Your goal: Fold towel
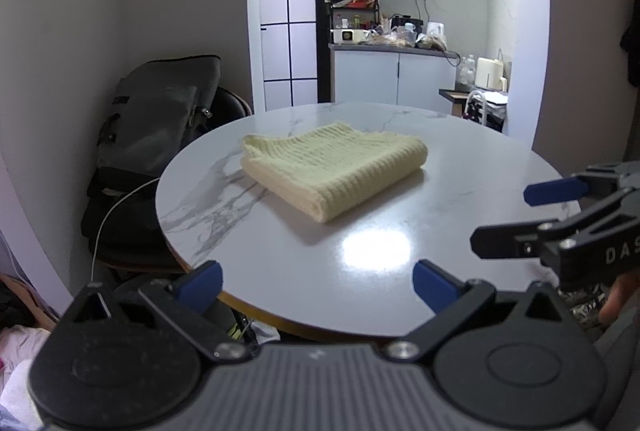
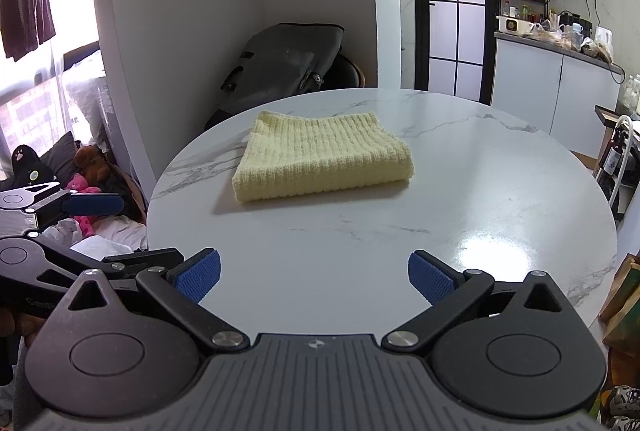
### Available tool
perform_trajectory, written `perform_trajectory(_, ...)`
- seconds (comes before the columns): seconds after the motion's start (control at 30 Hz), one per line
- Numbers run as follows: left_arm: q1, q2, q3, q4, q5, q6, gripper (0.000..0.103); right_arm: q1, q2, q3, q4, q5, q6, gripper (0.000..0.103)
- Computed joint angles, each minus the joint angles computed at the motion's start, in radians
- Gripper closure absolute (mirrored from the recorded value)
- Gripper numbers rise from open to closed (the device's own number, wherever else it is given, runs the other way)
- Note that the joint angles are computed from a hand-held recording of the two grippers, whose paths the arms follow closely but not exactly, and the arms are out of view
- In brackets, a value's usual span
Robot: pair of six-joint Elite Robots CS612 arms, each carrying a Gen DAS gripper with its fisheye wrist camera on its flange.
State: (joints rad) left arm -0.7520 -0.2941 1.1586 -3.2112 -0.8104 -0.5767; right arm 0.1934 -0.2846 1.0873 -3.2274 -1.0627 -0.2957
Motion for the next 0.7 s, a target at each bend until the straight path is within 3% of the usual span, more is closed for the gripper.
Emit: perform_trajectory(0.7, 0.001, -0.004, 0.010, -0.003, -0.022, -0.029, 0.000, 0.004, -0.001, -0.001, 0.015, -0.001, -0.013, 0.001)
